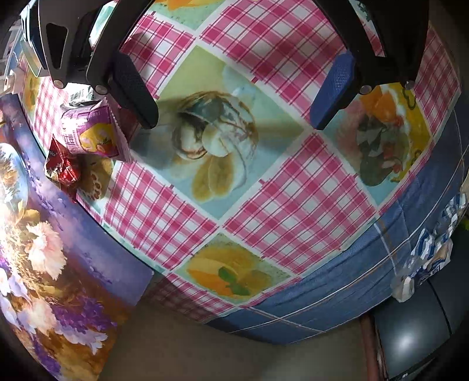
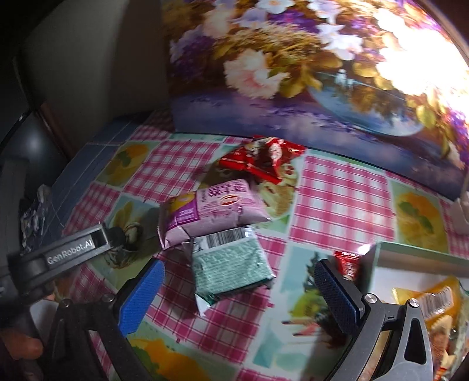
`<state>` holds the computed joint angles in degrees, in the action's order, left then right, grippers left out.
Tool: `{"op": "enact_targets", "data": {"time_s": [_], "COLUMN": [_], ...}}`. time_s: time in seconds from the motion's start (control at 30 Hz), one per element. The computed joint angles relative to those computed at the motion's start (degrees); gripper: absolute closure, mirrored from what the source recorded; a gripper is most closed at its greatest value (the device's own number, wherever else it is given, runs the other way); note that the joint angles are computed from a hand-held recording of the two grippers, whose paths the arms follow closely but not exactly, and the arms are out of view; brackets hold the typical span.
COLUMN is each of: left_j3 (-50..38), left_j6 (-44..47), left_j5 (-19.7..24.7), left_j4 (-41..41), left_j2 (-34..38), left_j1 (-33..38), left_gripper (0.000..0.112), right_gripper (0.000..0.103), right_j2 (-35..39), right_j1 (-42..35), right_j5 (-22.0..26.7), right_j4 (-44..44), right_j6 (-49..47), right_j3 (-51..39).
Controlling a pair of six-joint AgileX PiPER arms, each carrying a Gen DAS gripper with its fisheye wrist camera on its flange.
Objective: Organize snacks
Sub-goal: 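Move both open tools over the pink and green packets on the cloth, then grasp the green-wrapped square packet with right tool while left tool approaches the pink packet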
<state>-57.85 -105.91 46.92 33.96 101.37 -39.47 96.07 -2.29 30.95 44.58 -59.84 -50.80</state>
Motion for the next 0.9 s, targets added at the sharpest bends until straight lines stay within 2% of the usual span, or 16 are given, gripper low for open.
{"op": "enact_targets", "data": {"time_s": [0.43,0.5,0.6,0.73,0.9], "left_j3": [-4.69,-4.90,-4.79,-4.48,-3.89], "left_j6": [2.88,2.75,2.53,2.40,2.06], "left_j5": [0.23,0.53,0.65,-0.11,-1.28], "left_j4": [2.48,2.79,3.23,3.55,3.88], "left_j2": [3.71,3.67,3.46,3.61,3.81], "left_j1": [-0.55,-0.79,-0.99,-0.54,-0.30], "left_gripper": [0.010,0.010,0.010,0.010,0.010], "right_gripper": [0.001,0.003,0.017,0.031,0.034], "right_j2": [5.42,6.09,5.66,5.45,4.39], "right_j1": [4.69,5.22,6.18,5.51,4.99], "right_j5": [-7.51,-8.69,-11.65,-10.61,-10.27], "right_j4": [3.31,4.00,6.24,8.31,6.37], "right_j6": [-4.96,-5.79,-8.82,-11.05,-10.07], "right_j3": [1.25,1.48,2.59,2.41,2.85]}}
